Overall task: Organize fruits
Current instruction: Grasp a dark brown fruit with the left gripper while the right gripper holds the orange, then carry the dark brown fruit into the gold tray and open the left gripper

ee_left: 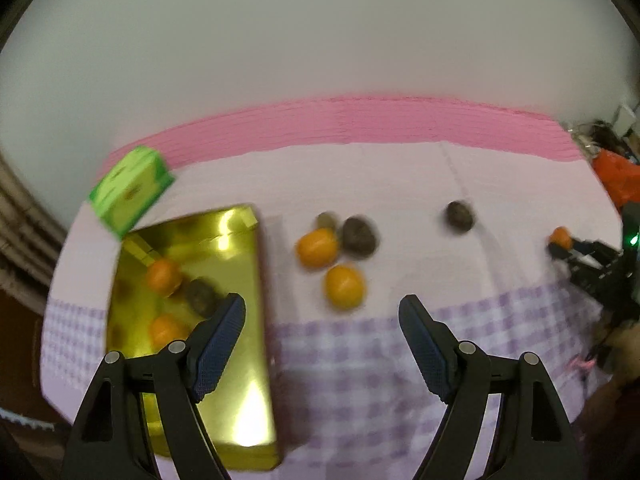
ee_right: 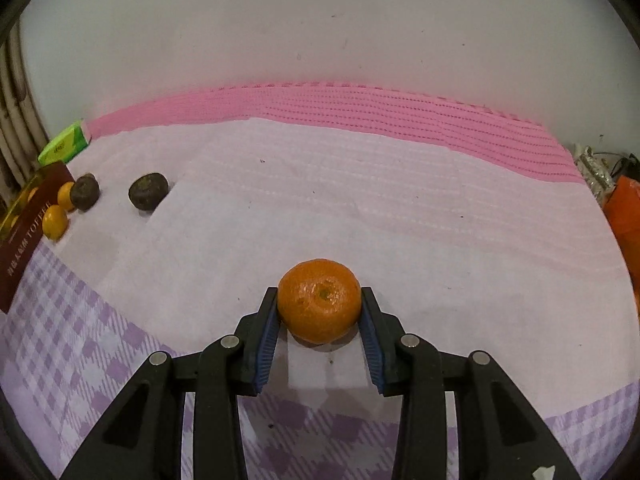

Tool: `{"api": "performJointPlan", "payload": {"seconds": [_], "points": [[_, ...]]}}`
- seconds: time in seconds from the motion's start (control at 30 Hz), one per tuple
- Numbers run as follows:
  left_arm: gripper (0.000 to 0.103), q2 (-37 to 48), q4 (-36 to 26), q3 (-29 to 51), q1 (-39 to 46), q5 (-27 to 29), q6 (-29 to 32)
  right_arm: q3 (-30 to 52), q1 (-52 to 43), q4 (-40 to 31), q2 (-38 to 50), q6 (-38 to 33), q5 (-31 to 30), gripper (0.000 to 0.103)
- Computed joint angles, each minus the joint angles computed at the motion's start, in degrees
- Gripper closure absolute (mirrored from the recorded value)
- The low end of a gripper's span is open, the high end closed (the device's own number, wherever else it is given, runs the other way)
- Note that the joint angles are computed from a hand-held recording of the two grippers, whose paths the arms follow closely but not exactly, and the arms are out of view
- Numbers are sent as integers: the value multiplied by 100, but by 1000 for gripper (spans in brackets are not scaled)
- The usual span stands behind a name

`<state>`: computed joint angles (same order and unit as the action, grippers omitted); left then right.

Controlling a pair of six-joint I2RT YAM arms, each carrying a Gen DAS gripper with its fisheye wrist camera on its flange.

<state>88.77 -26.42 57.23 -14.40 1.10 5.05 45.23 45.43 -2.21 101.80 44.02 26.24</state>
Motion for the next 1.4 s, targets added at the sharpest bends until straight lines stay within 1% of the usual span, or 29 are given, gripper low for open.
{"api": "performJointPlan", "payload": {"seconds": [0.07,0.13,0.27,0.3,0.43,0.53,0.6,0.67,0.7,0.73,0.77,0.8,0.87,0.9,0.97,1.03,1.17,1.3,1.4], "points": [[24,375,-75,395,-189,211,98,-19,-27,75,-21,-28,-68,67],[24,827,-96,801,-486,277,113,56,-33,136,69,-64,-115,67],[24,1862,-259,1709,-999,419,31,-93,-81,323,-15,-87,-215,67],[24,2088,-289,1917,-1121,409,9,-143,-107,395,-42,-89,-258,67],[24,2897,-262,2633,-1493,90,-72,-284,-126,586,-88,-48,-335,67],[24,3305,-233,3003,-1560,-70,-175,-374,-173,705,-130,-68,-403,66],[24,3573,-286,3268,-1539,-72,-192,-398,-179,742,-142,-62,-423,66],[26,3839,-374,3534,-1555,-64,-236,-410,-180,766,-148,-62,-437,66],[32,3927,-398,3604,-1541,23,-236,-415,-183,777,-151,-59,-445,65],[50,3992,-418,3646,-1521,102,-228,-432,-196,803,-156,-64,-459,65],[65,4100,-521,3749,-1526,161,-242,-440,-205,818,-158,-64,-469,65],[64,4140,-485,3740,-1543,122,-306,-436,-213,824,-152,-70,-476,65],[65,4018,-231,3456,-1569,126,-460,-421,-214,813,-141,-71,-474,65],[65,3952,-202,3337,-1572,173,-522,-414,-203,806,-137,-63,-467,65],[65,3669,-105,2965,-1552,239,-699,-413,-212,811,-138,-67,-478,65],[65,3104,115,2354,-1482,487,-875,-409,-222,813,-137,-76,-486,65],[65,2141,274,1483,-1430,529,-1071,-391,-212,794,-126,-68,-473,65],[65,1235,245,736,-1287,401,-1236,-382,-216,787,-117,-80,-469,65],[65,823,271,378,-1212,205,-1353,-379,-217,789,-108,-80,-468,65]]}}
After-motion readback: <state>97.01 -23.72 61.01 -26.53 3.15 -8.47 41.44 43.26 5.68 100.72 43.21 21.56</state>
